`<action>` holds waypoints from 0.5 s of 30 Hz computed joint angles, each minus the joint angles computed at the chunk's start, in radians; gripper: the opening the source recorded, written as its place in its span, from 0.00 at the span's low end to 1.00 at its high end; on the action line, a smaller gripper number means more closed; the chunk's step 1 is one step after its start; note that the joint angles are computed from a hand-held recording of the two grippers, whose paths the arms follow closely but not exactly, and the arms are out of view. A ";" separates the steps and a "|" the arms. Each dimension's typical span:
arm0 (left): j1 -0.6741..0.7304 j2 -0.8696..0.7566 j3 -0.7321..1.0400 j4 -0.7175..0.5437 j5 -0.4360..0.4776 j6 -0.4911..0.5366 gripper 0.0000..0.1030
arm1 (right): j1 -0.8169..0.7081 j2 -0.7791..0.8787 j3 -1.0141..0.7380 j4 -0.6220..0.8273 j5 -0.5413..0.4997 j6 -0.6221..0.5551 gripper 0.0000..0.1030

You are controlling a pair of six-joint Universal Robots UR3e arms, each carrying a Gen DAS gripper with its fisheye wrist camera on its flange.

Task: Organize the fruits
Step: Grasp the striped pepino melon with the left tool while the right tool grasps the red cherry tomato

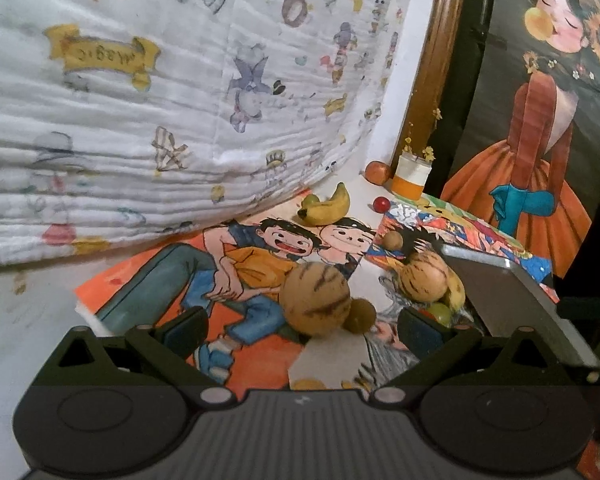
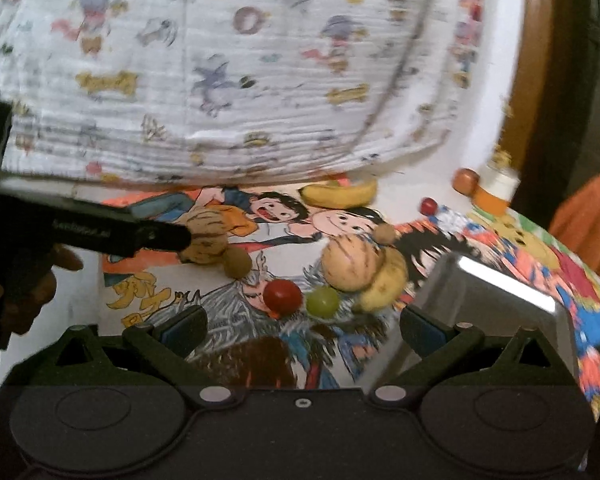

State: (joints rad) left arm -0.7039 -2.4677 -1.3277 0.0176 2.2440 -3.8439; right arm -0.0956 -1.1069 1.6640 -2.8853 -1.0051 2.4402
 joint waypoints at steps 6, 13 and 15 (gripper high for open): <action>0.061 -0.029 0.046 -0.003 -0.085 0.033 0.99 | 0.051 0.137 -0.187 0.073 -0.004 -0.048 0.90; 0.111 -0.075 0.110 -0.018 -0.174 0.040 0.95 | 0.076 0.240 -0.305 0.106 0.000 -0.047 0.73; 0.121 -0.083 0.116 -0.010 -0.194 0.041 0.90 | 0.081 0.262 -0.329 0.120 -0.002 -0.048 0.65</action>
